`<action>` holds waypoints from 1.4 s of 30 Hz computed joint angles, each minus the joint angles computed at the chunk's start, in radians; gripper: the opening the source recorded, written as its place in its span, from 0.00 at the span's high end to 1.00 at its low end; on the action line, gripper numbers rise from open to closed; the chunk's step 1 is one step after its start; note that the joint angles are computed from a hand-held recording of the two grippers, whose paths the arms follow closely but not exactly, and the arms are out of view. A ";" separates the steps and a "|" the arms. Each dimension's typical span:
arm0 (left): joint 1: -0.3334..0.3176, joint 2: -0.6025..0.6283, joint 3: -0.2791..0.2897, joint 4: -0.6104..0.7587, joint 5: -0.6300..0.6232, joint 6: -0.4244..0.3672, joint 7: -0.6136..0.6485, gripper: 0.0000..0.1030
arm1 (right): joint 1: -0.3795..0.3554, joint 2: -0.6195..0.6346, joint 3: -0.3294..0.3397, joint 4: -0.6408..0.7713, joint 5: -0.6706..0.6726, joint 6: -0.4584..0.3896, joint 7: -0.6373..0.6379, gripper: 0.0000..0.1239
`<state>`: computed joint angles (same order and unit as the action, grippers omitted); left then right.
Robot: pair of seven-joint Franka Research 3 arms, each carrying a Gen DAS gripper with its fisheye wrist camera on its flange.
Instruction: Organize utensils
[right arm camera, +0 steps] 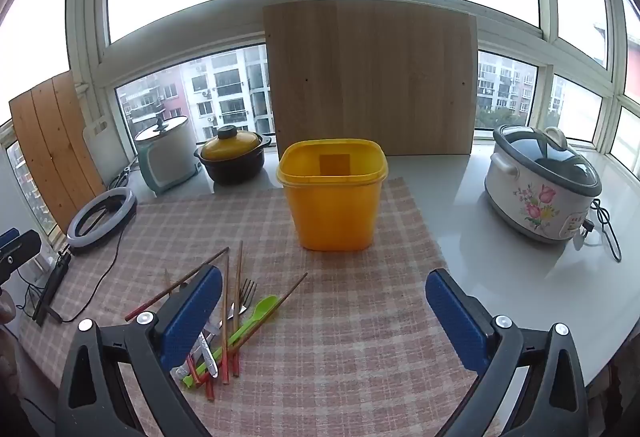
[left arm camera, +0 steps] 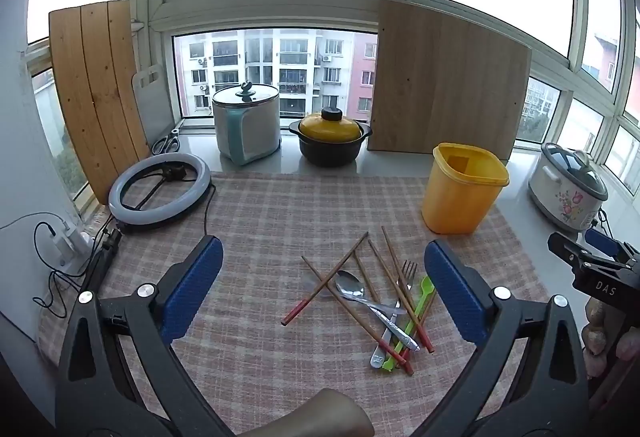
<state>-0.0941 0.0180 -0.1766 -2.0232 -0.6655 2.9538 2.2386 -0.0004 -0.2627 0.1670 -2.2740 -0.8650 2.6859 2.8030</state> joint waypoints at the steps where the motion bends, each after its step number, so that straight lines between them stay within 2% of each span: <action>1: 0.000 0.000 0.000 0.001 0.002 -0.005 0.000 0.00 | 0.000 0.000 0.000 0.000 0.000 0.002 0.003 0.17; 10: 0.004 0.001 0.000 0.001 -0.001 0.003 -0.009 0.00 | 0.001 0.014 -0.002 -0.004 0.027 0.021 0.000 0.17; 14: 0.004 0.002 -0.002 0.002 -0.007 0.003 -0.004 0.00 | 0.008 0.013 0.006 0.008 0.023 0.001 0.012 0.17; 16: 0.003 0.006 -0.004 0.006 -0.017 0.004 0.001 0.00 | 0.003 0.008 -0.012 -0.007 0.034 0.026 0.000 0.17; 20: 0.003 0.011 -0.007 0.016 0.031 0.008 -0.045 0.00 | -0.003 0.004 -0.008 -0.011 0.039 0.027 0.003 0.17; 42: 0.004 0.017 -0.017 0.024 0.049 0.004 -0.065 0.00 | -0.009 0.010 0.000 -0.010 0.049 0.027 0.009 0.17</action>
<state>-0.0899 0.0346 -0.1934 -1.9996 -0.6165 2.9579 2.1737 -0.0096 -0.2523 0.1668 -2.2837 -0.8160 2.7132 2.8125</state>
